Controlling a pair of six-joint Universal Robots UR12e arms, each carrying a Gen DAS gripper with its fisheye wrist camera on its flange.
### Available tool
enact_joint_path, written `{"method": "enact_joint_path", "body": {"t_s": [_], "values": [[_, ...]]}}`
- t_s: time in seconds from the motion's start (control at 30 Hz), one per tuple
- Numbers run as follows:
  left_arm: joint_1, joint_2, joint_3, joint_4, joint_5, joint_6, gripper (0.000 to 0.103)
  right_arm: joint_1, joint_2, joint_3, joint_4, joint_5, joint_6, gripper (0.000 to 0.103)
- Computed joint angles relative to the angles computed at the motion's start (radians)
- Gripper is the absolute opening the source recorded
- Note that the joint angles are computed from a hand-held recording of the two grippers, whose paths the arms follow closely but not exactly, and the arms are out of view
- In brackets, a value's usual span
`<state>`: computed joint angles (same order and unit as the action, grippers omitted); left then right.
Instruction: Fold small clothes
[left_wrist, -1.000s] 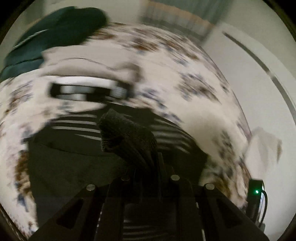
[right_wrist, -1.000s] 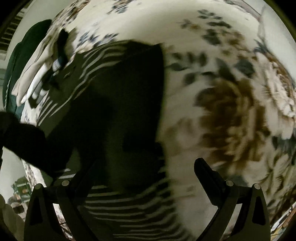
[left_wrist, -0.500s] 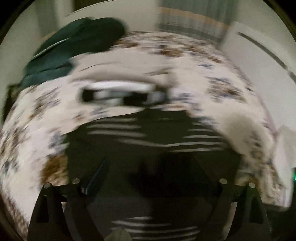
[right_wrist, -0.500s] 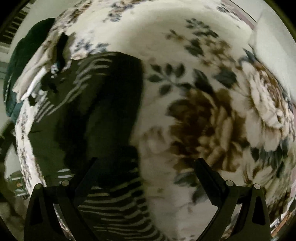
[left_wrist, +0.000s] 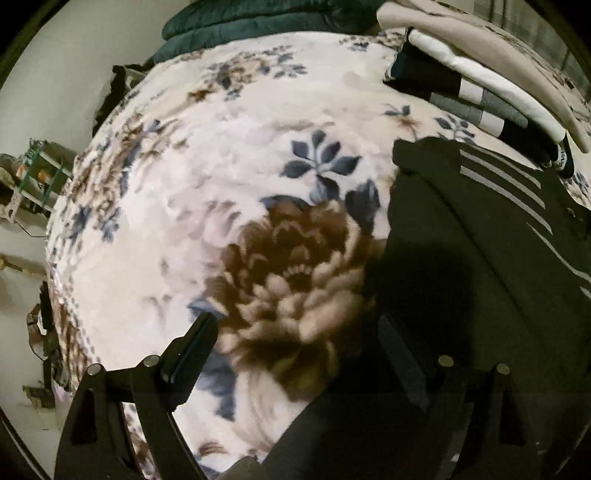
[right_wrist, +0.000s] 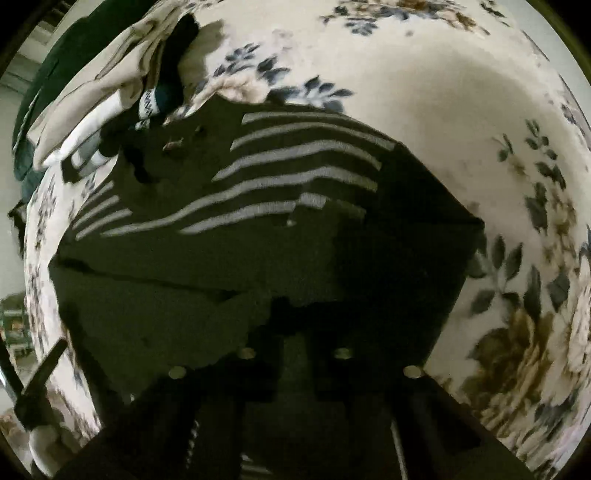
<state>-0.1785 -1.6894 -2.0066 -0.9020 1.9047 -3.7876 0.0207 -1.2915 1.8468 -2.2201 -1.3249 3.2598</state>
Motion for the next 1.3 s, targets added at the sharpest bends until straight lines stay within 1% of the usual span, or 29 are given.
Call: {"method": "enact_joint_path", "body": {"t_s": [0.03,0.07,0.13,0.17,0.2,0.23,0.3,0.33,0.37,0.4,0.43,0.47,0.5,0.53,0.6,0.63,0.7,0.77,0.83,0.87,0.9,0.93,0.97,1.03,1.1,1.2,1.23,1.27,1.3], "values": [[-0.001,-0.009,0.008,0.002,-0.006,0.01,0.089,0.003,-0.013,0.01,-0.032,-0.018,0.023,0.006],[-0.007,-0.013,0.017,-0.002,-0.006,0.016,0.089,0.006,-0.018,0.013,-0.049,-0.04,0.027,0.006],[-0.018,-0.028,0.034,0.008,0.002,0.051,0.089,0.018,-0.048,0.035,-0.087,-0.132,0.027,0.006],[-0.019,-0.035,0.043,0.007,0.008,0.07,0.089,0.025,-0.052,0.036,-0.077,-0.173,0.014,0.006],[-0.02,-0.044,0.052,0.001,0.016,0.087,0.089,0.03,-0.051,0.031,-0.044,-0.209,-0.006,0.006],[-0.024,-0.056,0.065,-0.014,0.028,0.101,0.089,0.025,-0.053,0.028,-0.005,-0.203,-0.006,0.007],[-0.023,-0.077,0.086,-0.035,0.034,0.118,0.089,0.004,-0.056,0.022,0.055,-0.155,0.034,0.015],[-0.024,-0.094,0.104,-0.047,0.035,0.129,0.089,-0.005,-0.062,0.021,0.064,-0.128,0.061,0.021],[-0.024,-0.106,0.117,-0.047,0.039,0.15,0.089,-0.009,-0.067,0.022,0.057,-0.112,0.071,0.028],[-0.025,-0.118,0.128,-0.044,0.048,0.173,0.089,-0.012,-0.075,0.026,0.037,-0.089,0.075,0.031],[-0.03,-0.138,0.147,-0.045,0.069,0.199,0.089,-0.017,-0.085,0.033,0.002,-0.044,0.076,0.037],[-0.035,-0.161,0.17,-0.046,0.094,0.229,0.089,-0.017,-0.09,0.036,-0.011,-0.013,0.073,0.043],[-0.036,-0.174,0.181,-0.039,0.104,0.246,0.089,-0.02,-0.088,0.033,-0.005,0.043,0.052,0.045],[-0.036,-0.193,0.2,-0.04,0.117,0.268,0.091,-0.022,-0.074,0.018,0.043,0.142,0.004,0.046],[-0.031,-0.224,0.238,-0.056,0.126,0.301,0.091,-0.019,-0.046,-0.009,0.146,0.25,-0.061,0.046],[-0.03,-0.235,0.253,-0.052,0.137,0.314,0.091,-0.006,-0.017,-0.035,0.222,0.292,-0.119,0.046],[-0.027,-0.253,0.284,-0.064,0.141,0.343,0.091,0.016,0.021,-0.065,0.285,0.294,-0.169,0.046],[-0.022,-0.261,0.3,-0.071,0.132,0.357,0.091,0.037,0.06,-0.09,0.305,0.271,-0.167,0.046],[-0.022,-0.267,0.311,-0.083,0.136,0.372,0.091,0.05,0.077,-0.091,0.223,0.206,-0.093,0.045],[-0.023,-0.267,0.312,-0.08,0.137,0.377,0.091,0.05,0.081,-0.088,0.163,0.177,-0.042,0.045],[-0.023,-0.267,0.312,-0.073,0.14,0.381,0.091,0.048,0.08,-0.084,0.121,0.166,-0.002,0.045],[-0.023,-0.266,0.311,-0.069,0.145,0.38,0.091,0.046,0.078,-0.078,0.054,0.142,0.045,0.045],[-0.021,-0.267,0.313,-0.067,0.143,0.377,0.091,0.05,0.076,-0.076,-0.015,0.077,0.086,0.045],[-0.009,-0.259,0.309,-0.061,0.118,0.353,0.091,0.048,0.08,-0.077,-0.102,-0.001,0.13,0.045],[-0.003,-0.245,0.297,-0.041,0.11,0.331,0.091,0.031,0.075,-0.082,-0.136,-0.032,0.165,0.045],[0.0,-0.217,0.27,-0.006,0.122,0.298,0.091,-0.023,0.046,-0.069,-0.148,-0.027,0.181,0.046],[0.001,-0.204,0.256,0.007,0.131,0.287,0.091,-0.049,0.022,-0.052,-0.147,-0.012,0.178,0.051],[0.003,-0.192,0.243,0.018,0.138,0.276,0.091,-0.064,0.005,-0.036,-0.148,0.002,0.174,0.059],[0.005,-0.176,0.227,0.027,0.143,0.26,0.091,-0.09,-0.017,-0.018,-0.141,0.024,0.161,0.063]]}}
